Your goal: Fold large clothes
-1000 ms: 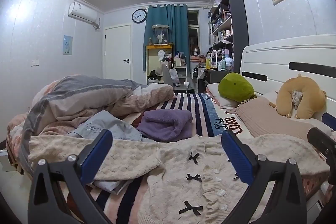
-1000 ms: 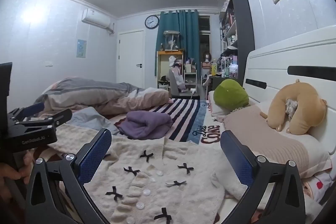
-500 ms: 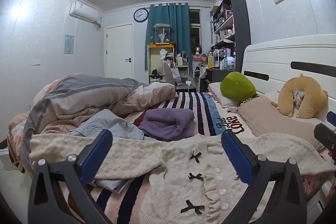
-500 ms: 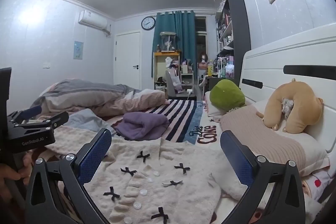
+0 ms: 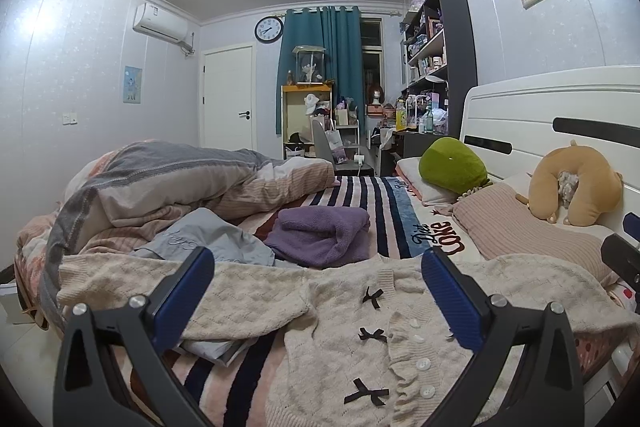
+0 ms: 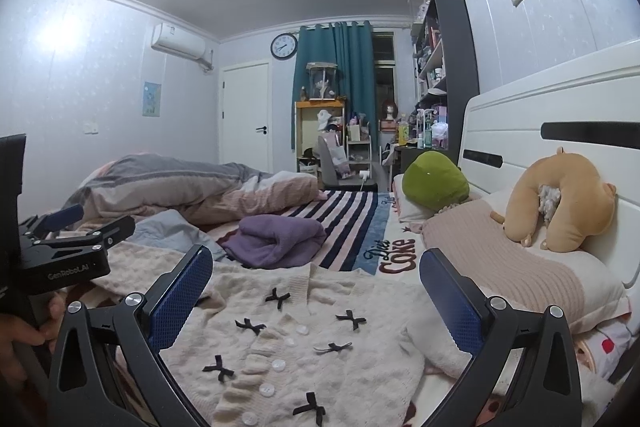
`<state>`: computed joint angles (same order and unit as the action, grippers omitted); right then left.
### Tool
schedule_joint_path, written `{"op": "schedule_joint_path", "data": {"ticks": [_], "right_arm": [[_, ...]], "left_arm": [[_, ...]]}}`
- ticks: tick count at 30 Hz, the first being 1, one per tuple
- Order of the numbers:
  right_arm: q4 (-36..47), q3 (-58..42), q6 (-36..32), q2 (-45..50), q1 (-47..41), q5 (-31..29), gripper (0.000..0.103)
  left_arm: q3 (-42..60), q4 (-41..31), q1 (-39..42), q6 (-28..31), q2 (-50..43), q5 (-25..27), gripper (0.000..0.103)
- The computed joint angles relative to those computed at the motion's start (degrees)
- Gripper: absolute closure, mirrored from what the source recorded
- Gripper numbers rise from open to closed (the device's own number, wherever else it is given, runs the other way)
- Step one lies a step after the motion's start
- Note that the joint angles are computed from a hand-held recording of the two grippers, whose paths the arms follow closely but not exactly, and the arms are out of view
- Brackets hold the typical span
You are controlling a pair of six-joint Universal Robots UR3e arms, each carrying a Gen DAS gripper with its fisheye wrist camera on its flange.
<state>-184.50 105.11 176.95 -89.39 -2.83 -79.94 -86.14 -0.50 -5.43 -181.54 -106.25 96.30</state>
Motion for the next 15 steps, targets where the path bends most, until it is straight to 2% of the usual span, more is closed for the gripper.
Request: {"op": "schedule_joint_path", "data": {"ticks": [15], "right_arm": [[0.15,1.01,0.16,-1.08,-0.04,0.87,0.0]], "left_arm": [[-3.16,1.32,-0.14,0.74,2.3,-0.1,0.001]]}}
